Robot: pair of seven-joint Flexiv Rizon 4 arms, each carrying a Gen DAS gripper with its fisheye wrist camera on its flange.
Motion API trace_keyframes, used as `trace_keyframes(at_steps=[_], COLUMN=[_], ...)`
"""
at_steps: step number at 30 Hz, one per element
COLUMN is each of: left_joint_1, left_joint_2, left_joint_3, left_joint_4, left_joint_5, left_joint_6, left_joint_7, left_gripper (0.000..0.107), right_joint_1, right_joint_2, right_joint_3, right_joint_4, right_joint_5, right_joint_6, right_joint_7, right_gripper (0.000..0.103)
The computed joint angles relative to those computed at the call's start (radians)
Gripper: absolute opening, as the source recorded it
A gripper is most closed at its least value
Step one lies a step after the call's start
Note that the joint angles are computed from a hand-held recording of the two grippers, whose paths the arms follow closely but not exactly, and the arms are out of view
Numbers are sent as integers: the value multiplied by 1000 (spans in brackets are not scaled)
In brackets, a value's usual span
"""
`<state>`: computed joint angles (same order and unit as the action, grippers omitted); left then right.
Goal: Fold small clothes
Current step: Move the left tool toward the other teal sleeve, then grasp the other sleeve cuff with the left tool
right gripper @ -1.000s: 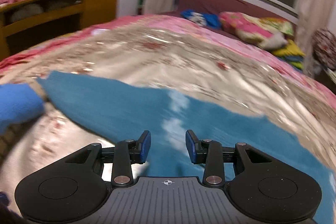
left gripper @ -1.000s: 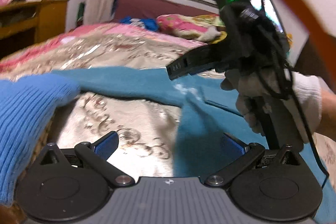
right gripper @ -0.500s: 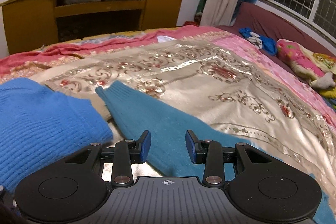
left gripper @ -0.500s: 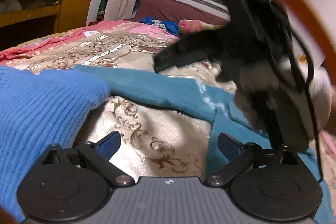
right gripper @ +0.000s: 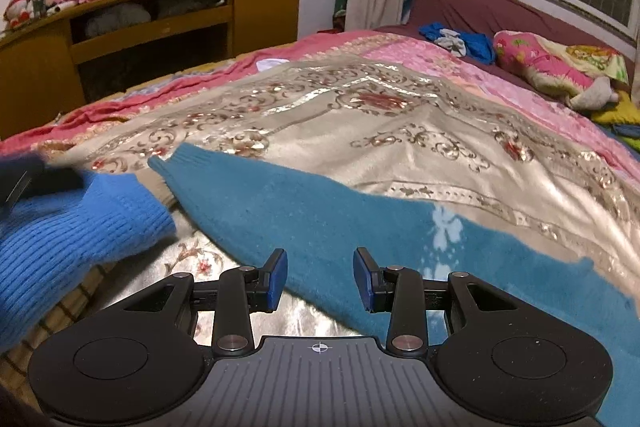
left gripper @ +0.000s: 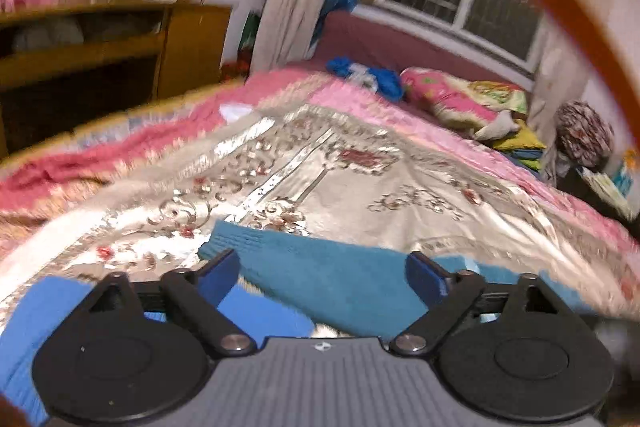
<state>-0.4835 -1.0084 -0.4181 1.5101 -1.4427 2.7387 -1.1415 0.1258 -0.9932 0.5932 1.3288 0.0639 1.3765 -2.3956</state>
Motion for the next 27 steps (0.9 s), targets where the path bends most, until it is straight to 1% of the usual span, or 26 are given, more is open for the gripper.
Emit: trace_keyframes(at_steps=[1, 3, 4, 6, 9, 10, 11, 12, 13, 15, 20, 22, 24, 25, 27], left_joint_1=[31, 78, 88, 108, 126, 124, 114, 111, 118, 134, 161, 168, 166, 164, 159], left_joint_2=[17, 37, 36, 40, 36, 25, 16, -5, -22, -37, -103, -131, -171, -193, -223], left_joint_3=[-3, 0, 2, 13, 43, 46, 42, 23, -1, -28, -122, -150, -183, -202, -222], left_joint_4=[25, 58, 56, 82, 112, 91, 56, -1, -34, -52, -197, -247, -331, -379, -435], left_joint_5=[7, 10, 4, 24, 99, 75, 14, -66, -106, -117, -186, -193, -200, -201, -192], left_joint_6=[-41, -117, -141, -206, -311, -332, -339, -325, -308, -299, -207, -175, -126, -102, -66], left_joint_7=[-37, -110, -133, -225, -366, -360, -313, -240, -202, -201, -31, 5, 72, 107, 130], left_gripper=[82, 69, 67, 62, 59, 59, 59, 59, 59, 59, 63, 66, 74, 75, 75], right_joint_1=[-6, -19, -23, -33, -46, -48, -50, -51, -53, -59, -73, -72, -70, -69, -67], right_joint_2=[-3, -9, -12, -17, -27, -30, -32, -32, -32, -32, -26, -19, -11, -7, 2], right_joint_3=[5, 15, 20, 31, 46, 48, 49, 49, 48, 53, 61, 56, 49, 45, 39], right_joint_4=[-1, -4, -6, -12, -30, -36, -42, -44, -46, -53, -68, -67, -62, -59, -53], right_joint_5=[5, 12, 16, 26, 48, 56, 64, 72, 81, 100, 159, 182, 201, 210, 226], right_joint_6=[-3, -9, -11, -18, -39, -46, -54, -57, -60, -76, -111, -115, -115, -116, -116], right_joint_7=[1, -5, -9, -16, -25, -28, -33, -38, -42, -52, -86, -99, -112, -115, -122], right_gripper=[36, 36, 36, 36, 36, 36, 36, 36, 36, 36, 36, 36, 36, 36, 36])
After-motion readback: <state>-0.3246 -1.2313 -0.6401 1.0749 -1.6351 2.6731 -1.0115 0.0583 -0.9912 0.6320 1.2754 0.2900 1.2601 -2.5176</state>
